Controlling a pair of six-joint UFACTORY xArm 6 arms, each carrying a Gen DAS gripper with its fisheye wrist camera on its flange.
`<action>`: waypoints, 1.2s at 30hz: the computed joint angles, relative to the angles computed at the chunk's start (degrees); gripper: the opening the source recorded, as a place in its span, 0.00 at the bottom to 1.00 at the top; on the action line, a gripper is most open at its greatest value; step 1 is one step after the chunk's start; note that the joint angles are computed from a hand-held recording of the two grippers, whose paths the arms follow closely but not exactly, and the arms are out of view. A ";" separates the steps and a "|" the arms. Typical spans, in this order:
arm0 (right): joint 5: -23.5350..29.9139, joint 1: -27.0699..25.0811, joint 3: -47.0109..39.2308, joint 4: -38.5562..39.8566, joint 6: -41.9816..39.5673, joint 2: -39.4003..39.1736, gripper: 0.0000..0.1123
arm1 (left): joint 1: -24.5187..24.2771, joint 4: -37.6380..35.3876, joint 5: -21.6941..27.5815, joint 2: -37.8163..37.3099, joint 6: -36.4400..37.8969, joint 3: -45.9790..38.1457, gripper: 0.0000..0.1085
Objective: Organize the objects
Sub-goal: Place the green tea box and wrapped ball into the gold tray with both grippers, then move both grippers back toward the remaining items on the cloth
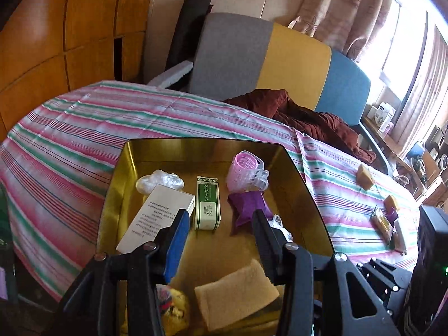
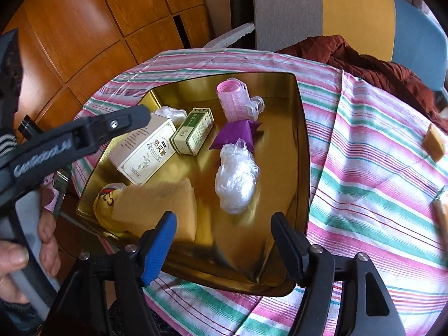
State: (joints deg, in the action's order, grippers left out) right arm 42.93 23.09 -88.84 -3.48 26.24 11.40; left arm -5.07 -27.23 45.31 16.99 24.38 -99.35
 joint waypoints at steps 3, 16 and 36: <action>-0.86 0.38 0.94 -2.57 1.93 -0.78 0.70 | -0.17 0.01 -2.03 -2.88 1.43 3.61 0.43; -2.71 1.13 6.79 -13.45 12.34 -6.25 0.85 | -0.83 -0.53 -3.74 -9.43 4.81 12.51 0.43; -0.14 -5.44 21.13 -18.30 21.77 -19.00 0.91 | -4.97 -2.84 -0.22 -13.12 12.41 16.35 0.43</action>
State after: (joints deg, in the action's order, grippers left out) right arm 42.79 17.65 -67.71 -21.78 48.01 -7.60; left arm -10.04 -30.07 45.09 3.87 36.78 -83.00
